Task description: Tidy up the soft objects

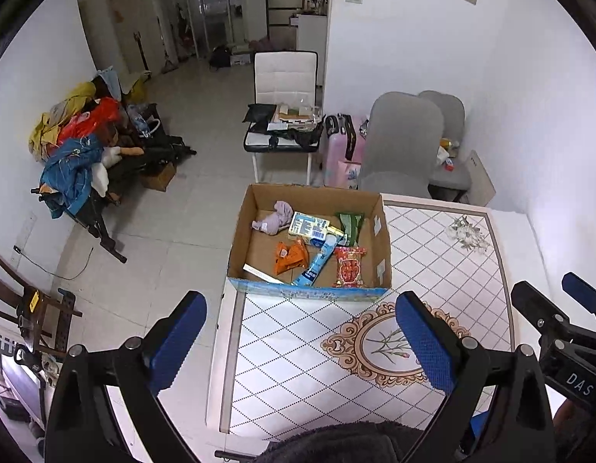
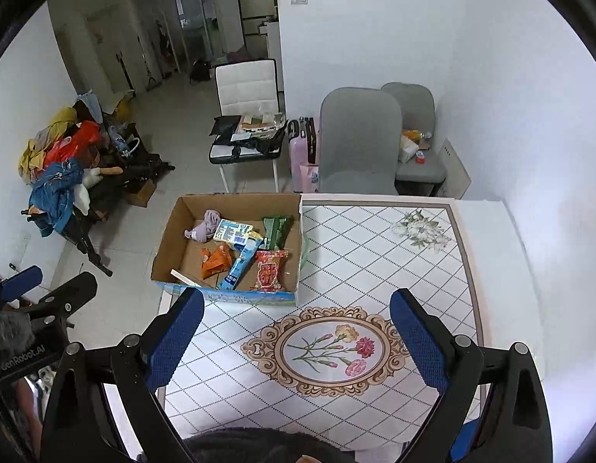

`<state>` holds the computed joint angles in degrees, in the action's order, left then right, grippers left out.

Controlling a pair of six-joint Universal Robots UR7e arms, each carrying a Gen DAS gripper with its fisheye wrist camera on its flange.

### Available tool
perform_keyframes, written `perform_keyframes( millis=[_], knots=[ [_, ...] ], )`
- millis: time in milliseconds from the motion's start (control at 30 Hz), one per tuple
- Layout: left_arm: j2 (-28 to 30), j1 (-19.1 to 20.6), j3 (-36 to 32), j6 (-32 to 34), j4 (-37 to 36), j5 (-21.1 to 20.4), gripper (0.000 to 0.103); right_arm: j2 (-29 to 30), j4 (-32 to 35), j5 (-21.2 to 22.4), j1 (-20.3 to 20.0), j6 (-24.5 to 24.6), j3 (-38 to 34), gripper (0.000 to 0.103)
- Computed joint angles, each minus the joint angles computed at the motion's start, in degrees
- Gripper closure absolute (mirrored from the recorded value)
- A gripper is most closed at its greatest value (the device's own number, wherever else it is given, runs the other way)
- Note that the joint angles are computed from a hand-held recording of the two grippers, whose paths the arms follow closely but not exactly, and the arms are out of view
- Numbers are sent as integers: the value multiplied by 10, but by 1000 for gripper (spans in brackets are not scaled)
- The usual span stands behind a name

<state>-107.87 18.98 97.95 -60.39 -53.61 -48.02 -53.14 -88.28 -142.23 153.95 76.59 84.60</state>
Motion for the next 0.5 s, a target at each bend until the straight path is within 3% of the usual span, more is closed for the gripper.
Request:
perform_keyframes(
  millis=[500],
  knots=[
    [4,-17,3,-20,20,0,3,7,37,-19,4,7,-23,4]
  ],
)
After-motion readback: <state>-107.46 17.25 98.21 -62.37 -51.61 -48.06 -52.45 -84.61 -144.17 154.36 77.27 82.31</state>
